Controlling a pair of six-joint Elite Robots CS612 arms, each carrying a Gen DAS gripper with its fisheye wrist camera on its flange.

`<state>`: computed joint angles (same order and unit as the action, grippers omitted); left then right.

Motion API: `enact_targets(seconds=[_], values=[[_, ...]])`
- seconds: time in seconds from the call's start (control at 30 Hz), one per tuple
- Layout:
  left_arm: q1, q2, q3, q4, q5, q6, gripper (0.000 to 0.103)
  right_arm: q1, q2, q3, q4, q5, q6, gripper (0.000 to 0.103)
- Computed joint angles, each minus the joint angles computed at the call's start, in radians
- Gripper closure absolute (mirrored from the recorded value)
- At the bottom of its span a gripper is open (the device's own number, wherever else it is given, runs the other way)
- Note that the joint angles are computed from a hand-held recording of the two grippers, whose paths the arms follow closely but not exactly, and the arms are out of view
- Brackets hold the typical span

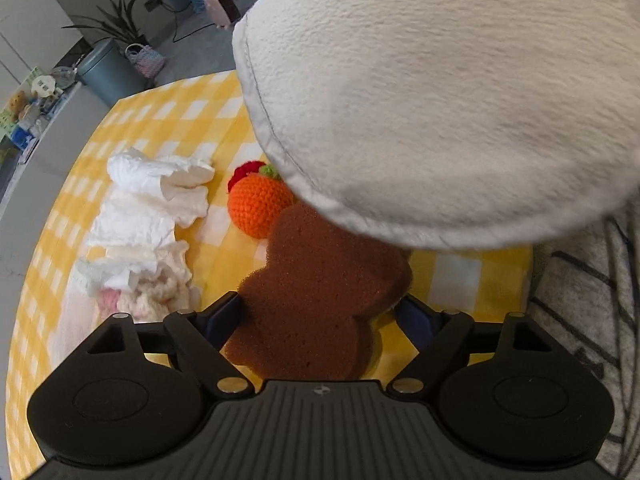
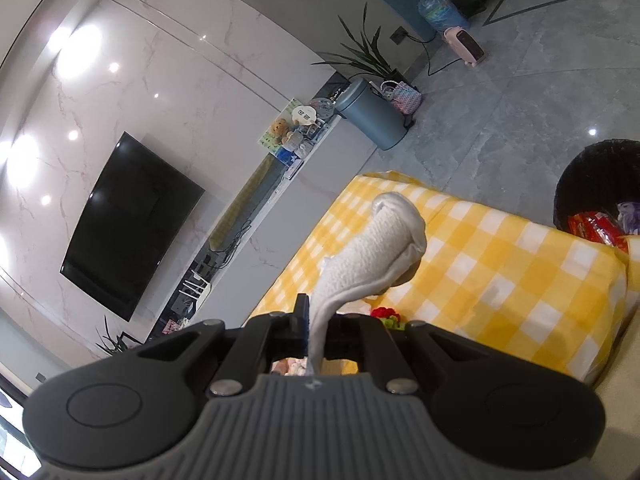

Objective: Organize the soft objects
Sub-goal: 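Hold the white pad up with the right gripper while the left gripper grasps the brown sponge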

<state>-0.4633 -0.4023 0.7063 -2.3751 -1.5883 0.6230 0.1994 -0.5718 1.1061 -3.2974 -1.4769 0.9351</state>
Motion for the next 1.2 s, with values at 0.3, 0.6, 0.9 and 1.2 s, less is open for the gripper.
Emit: enact_targets(seconds=[0.3, 0.6, 0.9, 1.2], values=[[0.000, -0.070, 0.147, -0.165, 0.031, -0.119, 0.028, 0.001, 0.004, -0.005, -0.011, 0.010, -0.008, 0.100], [0.012, -0.109, 0.173, -0.112, -0.029, -0.181, 0.048, -0.002, 0.004, -0.001, -0.017, 0.014, -0.006, 0.100], [0.028, -0.059, 0.014, 0.180, -0.040, -0.299, 0.043, -0.003, 0.012, -0.011, -0.009, 0.024, -0.002, 0.100], [0.014, -0.062, 0.068, 0.033, 0.010, -0.218, 0.067, -0.003, 0.014, -0.017, 0.002, 0.019, 0.001, 0.100]])
